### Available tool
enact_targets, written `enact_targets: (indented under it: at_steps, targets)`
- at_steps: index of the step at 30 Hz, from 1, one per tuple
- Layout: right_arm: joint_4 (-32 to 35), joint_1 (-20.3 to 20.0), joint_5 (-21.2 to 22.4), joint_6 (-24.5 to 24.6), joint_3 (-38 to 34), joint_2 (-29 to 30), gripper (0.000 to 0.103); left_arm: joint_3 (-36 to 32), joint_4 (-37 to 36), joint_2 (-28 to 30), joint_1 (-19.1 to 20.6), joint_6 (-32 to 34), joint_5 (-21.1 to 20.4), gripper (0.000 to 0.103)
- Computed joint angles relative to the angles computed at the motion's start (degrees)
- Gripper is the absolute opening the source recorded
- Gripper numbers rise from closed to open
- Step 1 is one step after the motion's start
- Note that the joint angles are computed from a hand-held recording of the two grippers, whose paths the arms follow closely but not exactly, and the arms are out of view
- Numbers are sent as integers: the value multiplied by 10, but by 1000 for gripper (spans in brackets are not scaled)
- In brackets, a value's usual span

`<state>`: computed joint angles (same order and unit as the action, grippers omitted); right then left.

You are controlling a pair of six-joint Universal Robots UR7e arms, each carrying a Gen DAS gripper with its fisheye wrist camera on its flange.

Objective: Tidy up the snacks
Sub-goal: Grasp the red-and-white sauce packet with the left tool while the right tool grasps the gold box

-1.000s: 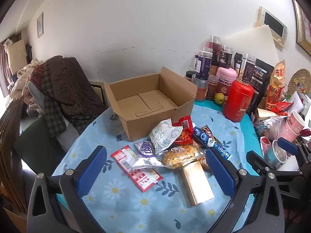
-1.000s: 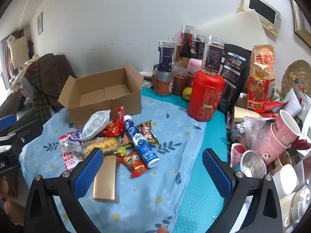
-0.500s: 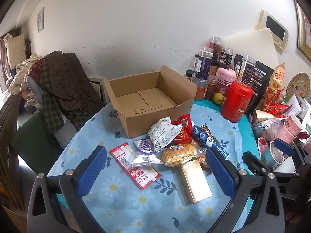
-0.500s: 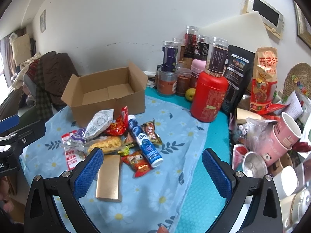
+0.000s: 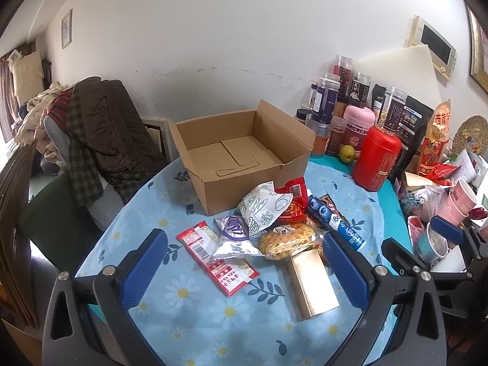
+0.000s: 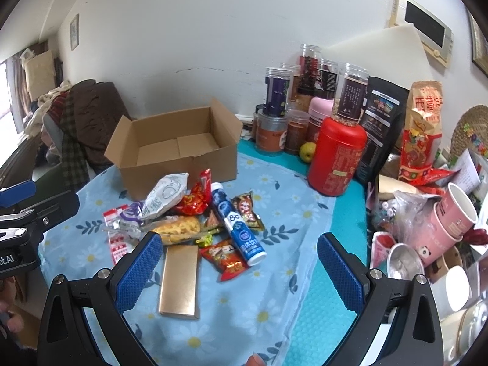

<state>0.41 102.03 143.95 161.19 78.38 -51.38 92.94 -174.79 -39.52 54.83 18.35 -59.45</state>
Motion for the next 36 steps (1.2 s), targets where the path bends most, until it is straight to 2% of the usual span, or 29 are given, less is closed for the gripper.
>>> enact_targets:
  at_steps: [13,20,24,30,36]
  targets:
    - [13,-9,-34,10,3,20,103,0,36,-2,26,-15,-23,103]
    - [63,-31,-66,42,-21,52,103,-16,68,14,50,-35,-20,103]
    - [94,-46,-89,62,-43,73,103,-40,92,32,66,-48,-17,103]
    - [138,-63,-98,71,-86,110,101,-95,140,69,84,-72,-25,103]
    - [204,-81,-101,90,-135,146,91,-167,185,127,89,-86,6,103]
